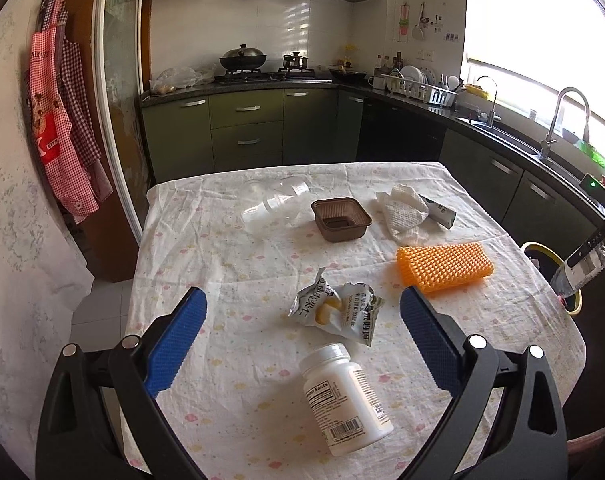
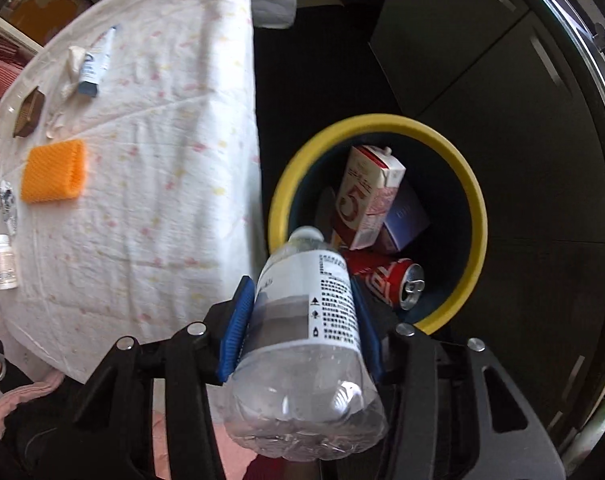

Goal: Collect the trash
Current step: 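Carry the water bottle over the yellow bin and open the right gripper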

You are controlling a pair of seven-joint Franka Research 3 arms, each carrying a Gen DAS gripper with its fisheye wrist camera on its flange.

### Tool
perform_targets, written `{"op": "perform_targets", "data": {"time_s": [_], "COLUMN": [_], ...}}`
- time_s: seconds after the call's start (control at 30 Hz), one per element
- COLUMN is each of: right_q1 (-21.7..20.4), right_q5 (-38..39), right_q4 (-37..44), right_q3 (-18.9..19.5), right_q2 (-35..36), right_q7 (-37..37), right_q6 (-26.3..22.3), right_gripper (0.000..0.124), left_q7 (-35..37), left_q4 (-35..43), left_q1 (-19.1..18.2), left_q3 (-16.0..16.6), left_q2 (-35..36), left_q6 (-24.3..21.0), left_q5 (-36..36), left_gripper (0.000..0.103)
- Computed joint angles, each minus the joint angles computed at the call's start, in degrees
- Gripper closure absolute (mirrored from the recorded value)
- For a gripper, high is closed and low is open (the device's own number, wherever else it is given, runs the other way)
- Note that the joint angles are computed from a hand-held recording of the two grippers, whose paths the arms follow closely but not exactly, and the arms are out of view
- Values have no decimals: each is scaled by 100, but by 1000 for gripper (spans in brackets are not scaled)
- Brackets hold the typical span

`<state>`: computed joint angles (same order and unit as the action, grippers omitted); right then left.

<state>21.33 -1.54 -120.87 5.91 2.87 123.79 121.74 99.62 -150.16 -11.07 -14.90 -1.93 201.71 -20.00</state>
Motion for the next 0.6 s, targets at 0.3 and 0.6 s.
{"op": "perform_targets", "data": {"time_s": [0.3,0.6], "right_q1": [-200,-328], "right_q5": [167,-444], "right_q4": [-295,-944], "right_q3": [-147,-111], "right_q2": [133,-617], "right_q7": [-133,856], "right_q6": [947,1475], "right_gripper": [77,64], "left_q7": [978,975], "left_q4": [206,227], "left_q1": [-212,-273], "left_q3": [-174,-149], "left_q2": [57,33], "left_q6": [-107,-185], "left_q5": [-1034,-1060], "left_gripper": [7,7]}}
